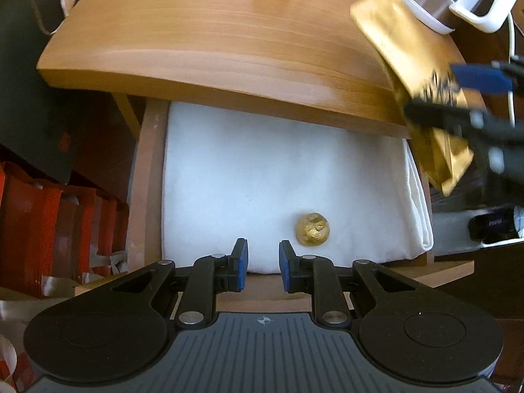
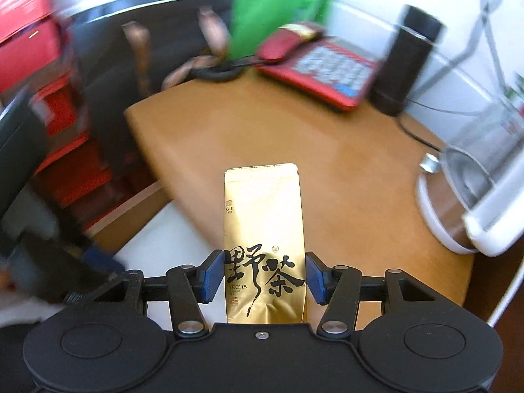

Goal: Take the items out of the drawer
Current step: 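Lift the gold tea packet out with the right tool onto the nightstand top, then grasp the gold tea ball with the left tool while the right tool releases the packet on the nightstand top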

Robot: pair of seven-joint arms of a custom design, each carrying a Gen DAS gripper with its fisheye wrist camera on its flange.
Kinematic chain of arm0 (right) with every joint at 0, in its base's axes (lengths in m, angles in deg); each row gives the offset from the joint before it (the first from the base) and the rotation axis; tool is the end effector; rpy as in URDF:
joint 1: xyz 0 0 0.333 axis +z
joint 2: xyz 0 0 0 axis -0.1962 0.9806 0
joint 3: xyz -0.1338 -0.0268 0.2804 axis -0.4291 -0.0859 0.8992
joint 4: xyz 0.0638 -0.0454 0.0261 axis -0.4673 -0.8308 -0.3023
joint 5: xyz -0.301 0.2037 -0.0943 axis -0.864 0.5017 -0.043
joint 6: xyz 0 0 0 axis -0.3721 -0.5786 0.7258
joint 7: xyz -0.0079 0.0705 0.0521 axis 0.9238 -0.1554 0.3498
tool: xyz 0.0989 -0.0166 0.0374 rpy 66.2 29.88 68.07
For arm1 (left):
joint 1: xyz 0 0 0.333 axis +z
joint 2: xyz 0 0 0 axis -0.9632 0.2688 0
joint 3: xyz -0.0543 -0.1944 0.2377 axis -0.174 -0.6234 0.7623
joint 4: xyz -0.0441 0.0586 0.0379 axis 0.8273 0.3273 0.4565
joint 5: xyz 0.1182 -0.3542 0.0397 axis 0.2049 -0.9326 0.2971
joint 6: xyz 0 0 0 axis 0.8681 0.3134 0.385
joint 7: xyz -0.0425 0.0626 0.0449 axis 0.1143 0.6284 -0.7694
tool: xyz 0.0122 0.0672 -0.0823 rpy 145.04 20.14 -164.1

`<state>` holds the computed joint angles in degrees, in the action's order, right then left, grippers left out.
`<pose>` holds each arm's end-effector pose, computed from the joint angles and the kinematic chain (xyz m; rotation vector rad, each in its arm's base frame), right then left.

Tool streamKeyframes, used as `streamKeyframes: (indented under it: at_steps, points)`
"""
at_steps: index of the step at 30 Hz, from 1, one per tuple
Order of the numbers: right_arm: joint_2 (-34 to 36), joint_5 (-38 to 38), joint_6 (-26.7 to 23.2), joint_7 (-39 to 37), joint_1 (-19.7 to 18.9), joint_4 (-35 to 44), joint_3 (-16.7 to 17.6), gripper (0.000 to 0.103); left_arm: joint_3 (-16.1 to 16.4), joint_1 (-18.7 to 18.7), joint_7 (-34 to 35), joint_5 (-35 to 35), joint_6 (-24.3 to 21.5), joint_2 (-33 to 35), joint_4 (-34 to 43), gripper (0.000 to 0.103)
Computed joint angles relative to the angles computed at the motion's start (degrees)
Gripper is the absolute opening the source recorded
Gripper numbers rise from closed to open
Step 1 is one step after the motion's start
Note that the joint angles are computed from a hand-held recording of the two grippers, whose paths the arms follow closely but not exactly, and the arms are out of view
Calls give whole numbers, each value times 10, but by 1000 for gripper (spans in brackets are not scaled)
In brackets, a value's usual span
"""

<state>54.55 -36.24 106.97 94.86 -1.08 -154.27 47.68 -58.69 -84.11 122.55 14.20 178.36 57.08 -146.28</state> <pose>0.6979 0.1738 0.4631 -2.5023 0.5668 -0.3260 0.5862 -0.2433 0.4025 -2.5333 1.6362 -0.4558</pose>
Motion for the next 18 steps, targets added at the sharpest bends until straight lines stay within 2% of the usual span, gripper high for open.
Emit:
streamKeyframes:
  at_steps: [4, 7, 8, 9, 18]
  points:
    - [36, 8, 29, 59, 6, 39, -5, 50, -2, 0, 13, 1, -9, 20, 22, 21]
    - [59, 8, 33, 95, 6, 69, -4, 51, -4, 0, 27, 1, -11, 36, 34, 22]
    - [69, 4, 30, 107, 7, 82, -5, 51, -5, 0, 31, 3, -13, 42, 40, 28]
    - [76, 1, 30, 115, 7, 91, -5, 51, -4, -2, 33, 5, -20, 48, 51, 30]
    - [128, -6, 30, 173, 0, 153, 1, 51, -13, -1, 72, -11, -54, 112, 127, 32]
